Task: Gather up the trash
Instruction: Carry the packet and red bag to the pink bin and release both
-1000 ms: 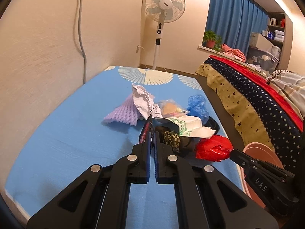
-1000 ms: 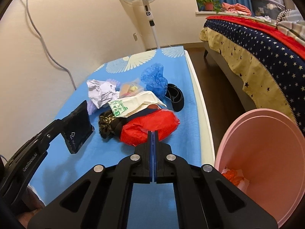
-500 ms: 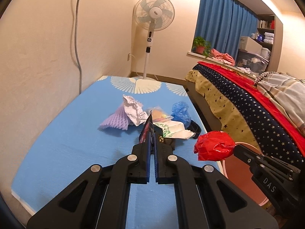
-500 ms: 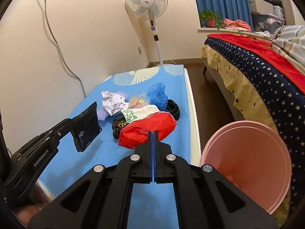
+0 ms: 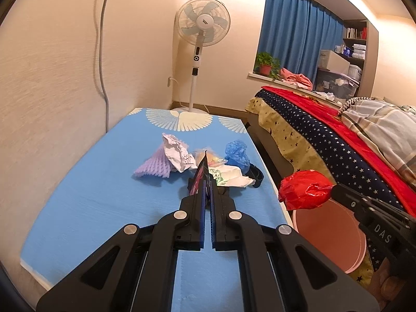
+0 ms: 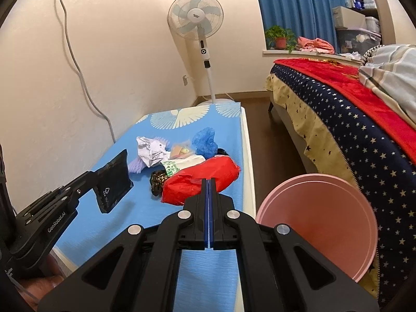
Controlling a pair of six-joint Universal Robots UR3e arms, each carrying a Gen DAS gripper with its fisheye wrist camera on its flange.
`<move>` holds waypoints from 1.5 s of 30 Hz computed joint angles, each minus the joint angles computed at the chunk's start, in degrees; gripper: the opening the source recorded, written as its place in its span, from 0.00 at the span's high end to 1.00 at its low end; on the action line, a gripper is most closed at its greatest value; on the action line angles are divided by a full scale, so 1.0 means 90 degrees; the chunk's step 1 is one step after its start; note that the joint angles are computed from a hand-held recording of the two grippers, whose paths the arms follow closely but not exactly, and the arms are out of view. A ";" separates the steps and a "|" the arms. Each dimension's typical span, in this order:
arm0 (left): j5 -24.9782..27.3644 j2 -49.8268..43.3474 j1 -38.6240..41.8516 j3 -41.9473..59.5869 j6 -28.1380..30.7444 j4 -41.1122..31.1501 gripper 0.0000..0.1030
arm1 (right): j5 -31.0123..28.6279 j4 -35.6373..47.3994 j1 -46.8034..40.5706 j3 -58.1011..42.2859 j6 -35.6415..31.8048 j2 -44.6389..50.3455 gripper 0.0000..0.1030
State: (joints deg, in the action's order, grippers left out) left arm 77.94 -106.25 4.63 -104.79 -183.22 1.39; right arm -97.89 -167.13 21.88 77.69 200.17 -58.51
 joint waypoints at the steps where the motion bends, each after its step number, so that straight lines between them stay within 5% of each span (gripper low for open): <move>1: -0.0021 0.0007 -0.0008 -0.0010 0.0015 0.0005 0.97 | -0.0019 0.0001 -0.0007 0.0032 0.0001 -0.0032 1.00; 24: -0.0235 -0.0379 -0.0288 0.0364 -0.0006 -0.0034 0.97 | -0.0247 -0.0355 -0.0442 0.0865 0.0193 -0.0634 1.00; 33: -0.1227 -0.0856 -0.0541 0.0860 0.0199 -0.0051 0.97 | -0.0483 -0.0599 -0.0692 0.1423 0.0491 -0.1152 0.94; 38: -0.1564 -0.1289 -0.0954 0.1335 0.0293 -0.0082 0.97 | -0.0893 -0.0668 -0.0726 0.1670 0.0517 -0.1443 0.58; 45: -0.1783 -0.1976 -0.1537 0.2181 0.0322 -0.0434 0.97 | -0.1435 -0.0534 -0.0769 0.1838 0.0558 -0.1695 0.48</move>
State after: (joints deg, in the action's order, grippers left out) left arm 61.90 -124.04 -9.20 -85.17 -180.33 -2.51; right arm -110.80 -171.94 14.96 94.23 205.20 -73.77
